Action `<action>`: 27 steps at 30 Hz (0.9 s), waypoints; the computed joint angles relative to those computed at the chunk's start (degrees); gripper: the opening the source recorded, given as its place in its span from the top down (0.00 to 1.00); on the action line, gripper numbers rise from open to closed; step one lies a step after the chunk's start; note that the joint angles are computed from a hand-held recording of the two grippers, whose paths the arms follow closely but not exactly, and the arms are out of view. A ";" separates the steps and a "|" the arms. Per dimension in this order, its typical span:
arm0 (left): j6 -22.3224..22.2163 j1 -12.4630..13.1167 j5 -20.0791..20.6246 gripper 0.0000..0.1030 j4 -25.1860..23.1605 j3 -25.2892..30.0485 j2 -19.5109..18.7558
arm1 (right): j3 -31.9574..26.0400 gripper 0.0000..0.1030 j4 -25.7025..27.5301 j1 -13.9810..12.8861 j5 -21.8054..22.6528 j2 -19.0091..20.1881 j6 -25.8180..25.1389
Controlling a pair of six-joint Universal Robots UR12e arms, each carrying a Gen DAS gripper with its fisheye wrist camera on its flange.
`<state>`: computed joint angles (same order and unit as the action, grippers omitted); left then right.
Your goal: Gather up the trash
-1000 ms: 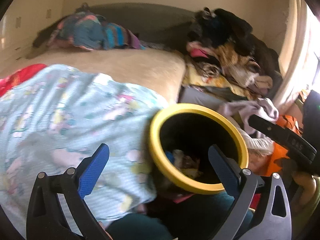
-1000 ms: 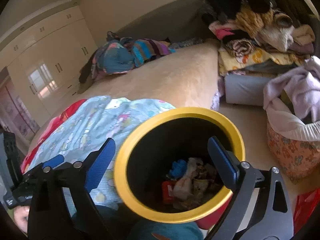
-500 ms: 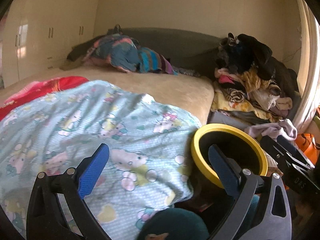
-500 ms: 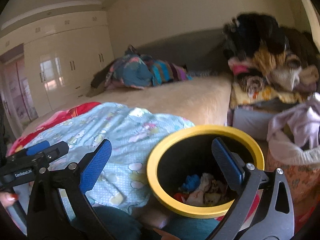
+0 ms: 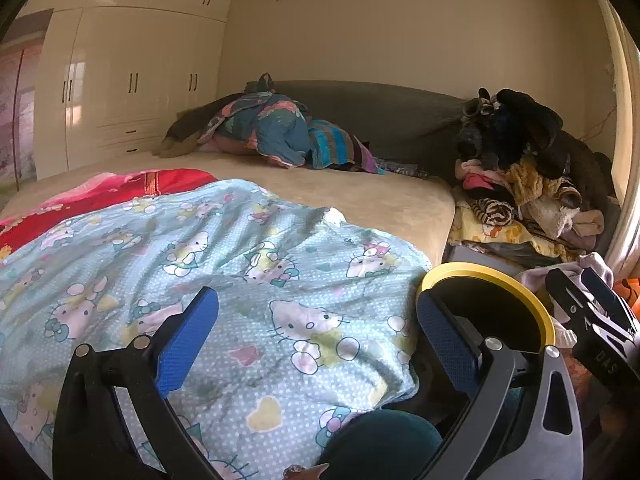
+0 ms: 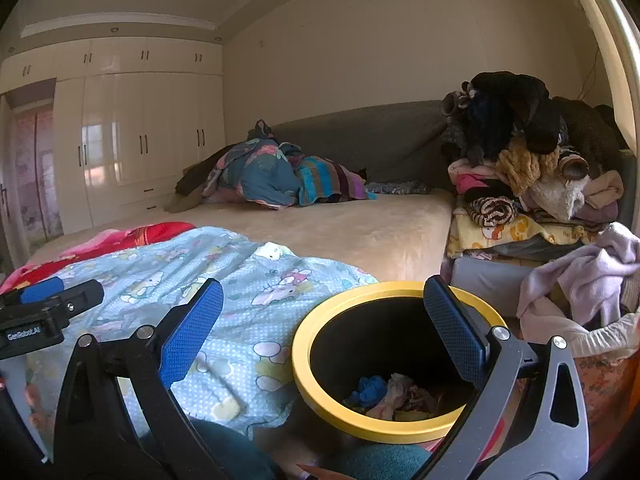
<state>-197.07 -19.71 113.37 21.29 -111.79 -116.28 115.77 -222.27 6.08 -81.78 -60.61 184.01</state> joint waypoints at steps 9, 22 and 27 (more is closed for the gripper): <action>0.26 -0.20 -0.41 0.06 0.22 0.11 -0.20 | -0.17 0.10 0.29 0.16 -0.39 0.42 0.50; 0.18 -0.20 -0.40 0.06 0.29 0.08 -0.20 | -0.14 0.10 0.44 0.14 -0.86 0.54 0.72; 0.24 -0.18 -0.41 0.06 0.31 0.08 -0.20 | -0.16 0.10 0.41 0.12 -0.83 0.55 0.69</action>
<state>-196.83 -19.89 112.95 21.59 -111.71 -116.49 115.61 -221.85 6.20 -82.61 -60.06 184.70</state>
